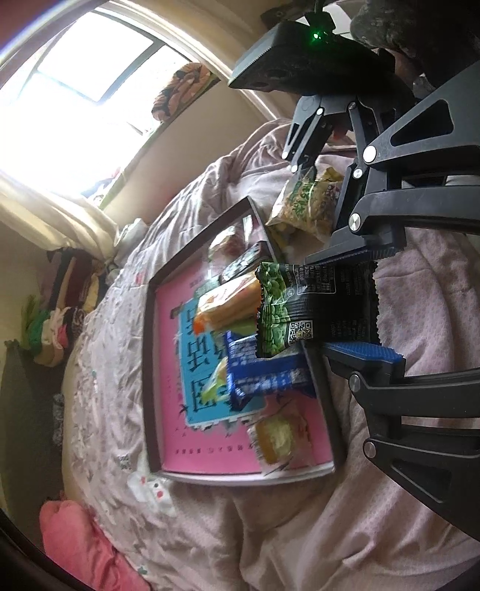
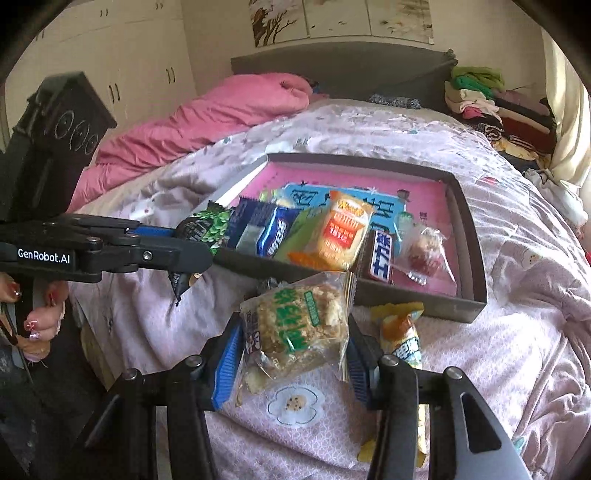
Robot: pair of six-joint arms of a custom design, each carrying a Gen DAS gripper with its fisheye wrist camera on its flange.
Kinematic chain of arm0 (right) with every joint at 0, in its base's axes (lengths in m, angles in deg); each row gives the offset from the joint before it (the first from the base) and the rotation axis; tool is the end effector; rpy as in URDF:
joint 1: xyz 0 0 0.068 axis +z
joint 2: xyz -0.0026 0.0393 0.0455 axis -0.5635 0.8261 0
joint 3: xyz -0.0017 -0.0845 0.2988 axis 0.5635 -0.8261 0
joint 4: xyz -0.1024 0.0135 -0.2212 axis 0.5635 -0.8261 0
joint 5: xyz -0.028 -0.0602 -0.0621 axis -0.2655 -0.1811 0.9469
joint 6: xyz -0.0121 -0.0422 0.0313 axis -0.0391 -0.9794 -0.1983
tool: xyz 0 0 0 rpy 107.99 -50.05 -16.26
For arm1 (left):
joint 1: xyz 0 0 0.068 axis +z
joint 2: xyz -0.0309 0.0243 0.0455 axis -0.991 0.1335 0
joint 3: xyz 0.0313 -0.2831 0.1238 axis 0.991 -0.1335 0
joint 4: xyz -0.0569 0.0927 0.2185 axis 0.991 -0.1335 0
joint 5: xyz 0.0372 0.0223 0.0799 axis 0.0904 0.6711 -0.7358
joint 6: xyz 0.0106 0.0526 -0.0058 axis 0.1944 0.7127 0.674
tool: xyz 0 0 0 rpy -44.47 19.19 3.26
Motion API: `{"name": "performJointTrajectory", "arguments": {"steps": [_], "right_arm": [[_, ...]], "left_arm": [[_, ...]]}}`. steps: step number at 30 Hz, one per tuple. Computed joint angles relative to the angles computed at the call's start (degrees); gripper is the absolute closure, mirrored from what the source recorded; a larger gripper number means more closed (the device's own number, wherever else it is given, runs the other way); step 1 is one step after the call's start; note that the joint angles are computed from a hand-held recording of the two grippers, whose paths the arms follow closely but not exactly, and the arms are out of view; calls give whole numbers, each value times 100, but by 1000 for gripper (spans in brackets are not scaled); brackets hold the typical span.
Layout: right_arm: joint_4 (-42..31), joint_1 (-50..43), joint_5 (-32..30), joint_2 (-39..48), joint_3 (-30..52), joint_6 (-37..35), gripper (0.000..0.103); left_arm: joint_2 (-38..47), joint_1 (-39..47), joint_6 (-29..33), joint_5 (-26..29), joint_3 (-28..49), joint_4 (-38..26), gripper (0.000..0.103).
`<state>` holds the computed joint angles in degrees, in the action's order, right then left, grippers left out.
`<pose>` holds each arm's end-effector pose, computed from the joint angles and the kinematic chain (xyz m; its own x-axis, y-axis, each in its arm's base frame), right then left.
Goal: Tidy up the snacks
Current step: 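Lift the green bag with the left gripper while the right gripper carries the rice-cake bag over the tray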
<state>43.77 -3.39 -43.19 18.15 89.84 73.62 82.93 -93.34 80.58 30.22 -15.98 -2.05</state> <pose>0.2846 0.1640 0.1919 -0.7210 -0.0353 -0.6921 -0.1800 0.9740 0.1378 0.3548 -0.0904 0.1983 -0.7237 0.3108 -0.6162 0.6185 0.6881 -0.3794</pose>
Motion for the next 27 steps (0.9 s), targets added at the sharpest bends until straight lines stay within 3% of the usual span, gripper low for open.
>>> {"name": "performJointTrajectory", "arguments": {"steps": [27], "right_arm": [[84, -207, 181, -163, -19, 150, 52]], "left_arm": [[334, 753, -958, -1, 410, 912, 66]]}}
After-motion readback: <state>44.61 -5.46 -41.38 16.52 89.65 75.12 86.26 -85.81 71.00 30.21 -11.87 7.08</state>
